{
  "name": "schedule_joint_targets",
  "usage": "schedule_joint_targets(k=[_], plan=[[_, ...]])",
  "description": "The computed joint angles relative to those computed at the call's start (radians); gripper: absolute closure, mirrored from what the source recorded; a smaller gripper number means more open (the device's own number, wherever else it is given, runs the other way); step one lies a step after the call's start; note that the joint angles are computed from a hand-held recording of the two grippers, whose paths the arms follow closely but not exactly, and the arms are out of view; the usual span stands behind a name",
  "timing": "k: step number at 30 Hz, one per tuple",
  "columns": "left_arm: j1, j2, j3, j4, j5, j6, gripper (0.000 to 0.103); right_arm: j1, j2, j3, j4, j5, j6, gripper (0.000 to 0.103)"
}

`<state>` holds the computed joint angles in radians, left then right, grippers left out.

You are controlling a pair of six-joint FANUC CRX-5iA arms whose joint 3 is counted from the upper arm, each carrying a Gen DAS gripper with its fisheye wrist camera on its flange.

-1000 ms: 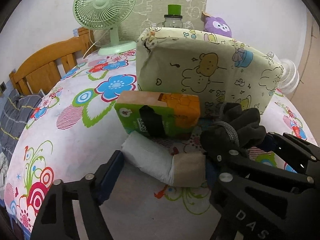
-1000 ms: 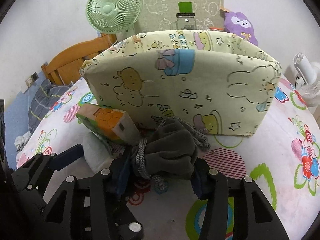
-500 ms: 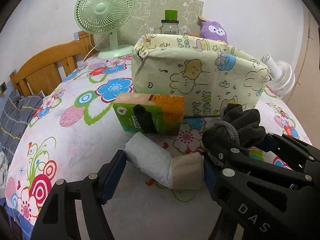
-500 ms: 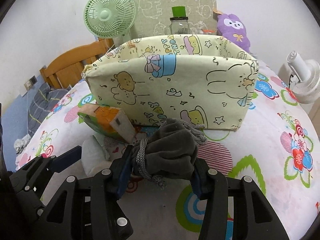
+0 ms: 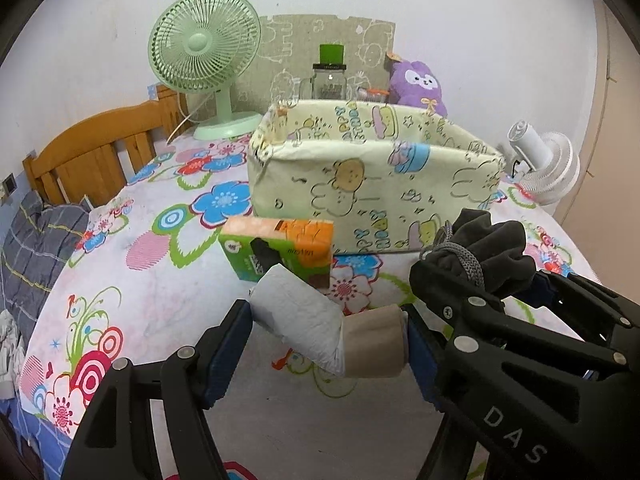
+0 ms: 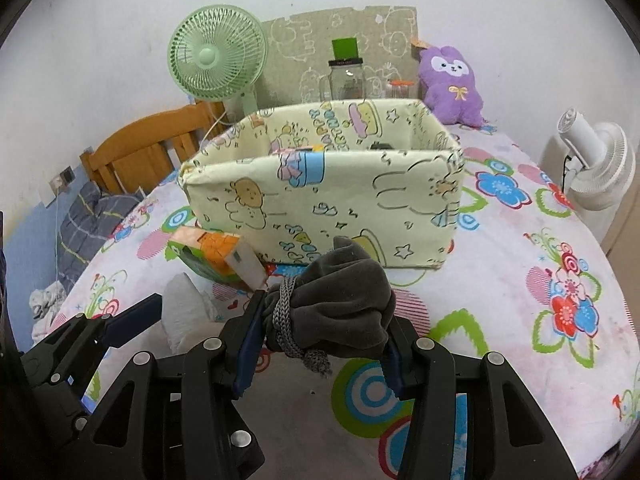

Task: Organize soft objects
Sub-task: 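Lift the gray pouch with the right gripper while the left gripper lifts the white roll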

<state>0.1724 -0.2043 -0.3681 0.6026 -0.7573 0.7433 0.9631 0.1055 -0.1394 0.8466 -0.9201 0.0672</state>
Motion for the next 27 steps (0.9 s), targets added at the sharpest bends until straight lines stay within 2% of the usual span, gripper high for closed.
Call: schedule_joint_targets(k=[27], plan=[[-0.044, -0.054, 0.051, 0.041, 0.014, 0.001, 0.027, 0.027, -0.092, -0.013, 0.122, -0.089, -0.044, 0.050]])
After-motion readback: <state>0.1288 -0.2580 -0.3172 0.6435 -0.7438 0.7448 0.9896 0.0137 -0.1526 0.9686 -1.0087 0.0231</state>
